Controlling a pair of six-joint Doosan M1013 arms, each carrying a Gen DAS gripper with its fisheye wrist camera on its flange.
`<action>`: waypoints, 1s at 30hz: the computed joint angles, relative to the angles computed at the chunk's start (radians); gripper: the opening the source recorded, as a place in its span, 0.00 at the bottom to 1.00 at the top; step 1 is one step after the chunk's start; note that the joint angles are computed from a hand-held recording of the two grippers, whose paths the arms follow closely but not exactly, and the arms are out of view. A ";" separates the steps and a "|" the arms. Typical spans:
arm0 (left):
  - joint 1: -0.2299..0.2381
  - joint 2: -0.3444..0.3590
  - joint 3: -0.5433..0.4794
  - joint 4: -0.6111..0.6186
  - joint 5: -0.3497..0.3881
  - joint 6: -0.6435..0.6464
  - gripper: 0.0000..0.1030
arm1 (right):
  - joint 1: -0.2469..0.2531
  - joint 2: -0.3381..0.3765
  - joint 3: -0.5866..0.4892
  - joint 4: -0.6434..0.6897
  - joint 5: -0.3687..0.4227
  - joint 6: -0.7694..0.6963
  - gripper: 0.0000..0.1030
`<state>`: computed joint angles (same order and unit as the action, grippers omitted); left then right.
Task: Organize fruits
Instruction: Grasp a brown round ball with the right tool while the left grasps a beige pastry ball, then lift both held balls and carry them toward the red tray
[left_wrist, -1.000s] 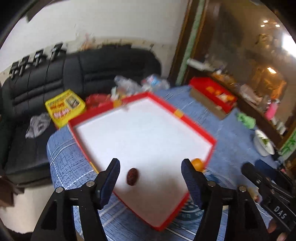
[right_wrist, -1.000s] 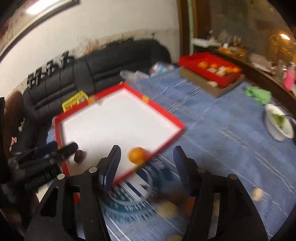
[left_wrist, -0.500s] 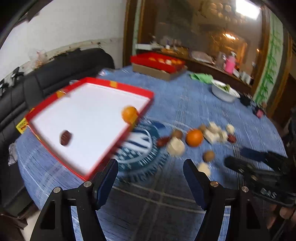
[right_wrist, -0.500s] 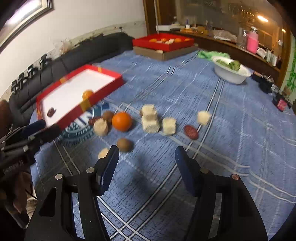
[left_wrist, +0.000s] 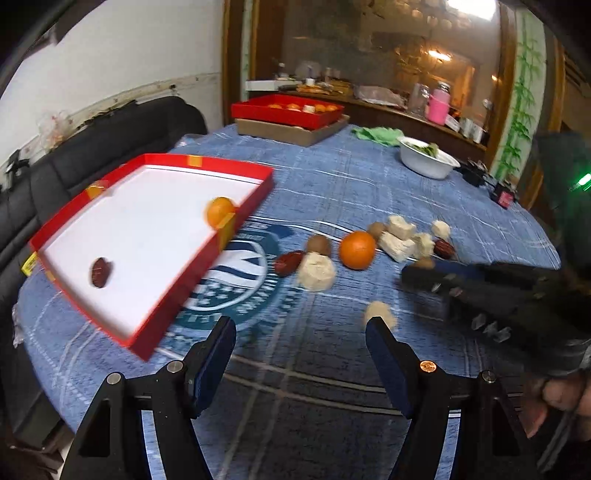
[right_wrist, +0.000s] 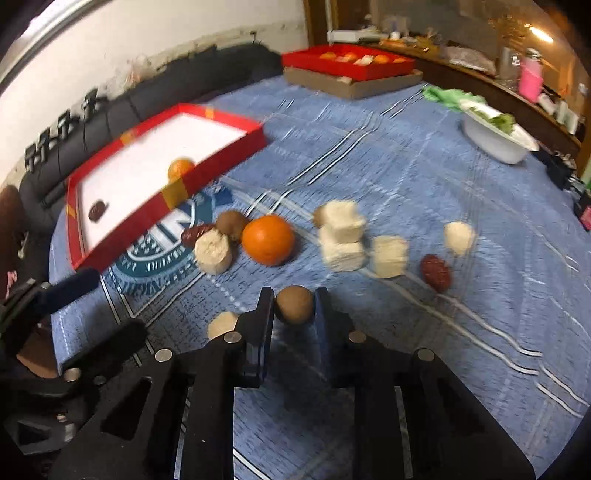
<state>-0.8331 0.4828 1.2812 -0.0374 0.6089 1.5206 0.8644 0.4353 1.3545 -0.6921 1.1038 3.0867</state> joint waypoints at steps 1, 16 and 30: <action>-0.004 0.006 -0.008 -0.013 0.008 0.017 0.69 | 0.007 -0.013 0.014 -0.024 0.000 0.031 0.20; -0.039 0.067 -0.086 -0.020 0.091 0.048 0.23 | 0.025 -0.090 0.130 -0.155 -0.042 0.252 0.20; -0.037 0.055 -0.063 -0.001 0.055 -0.001 0.23 | 0.032 -0.082 0.118 -0.171 -0.029 0.238 0.20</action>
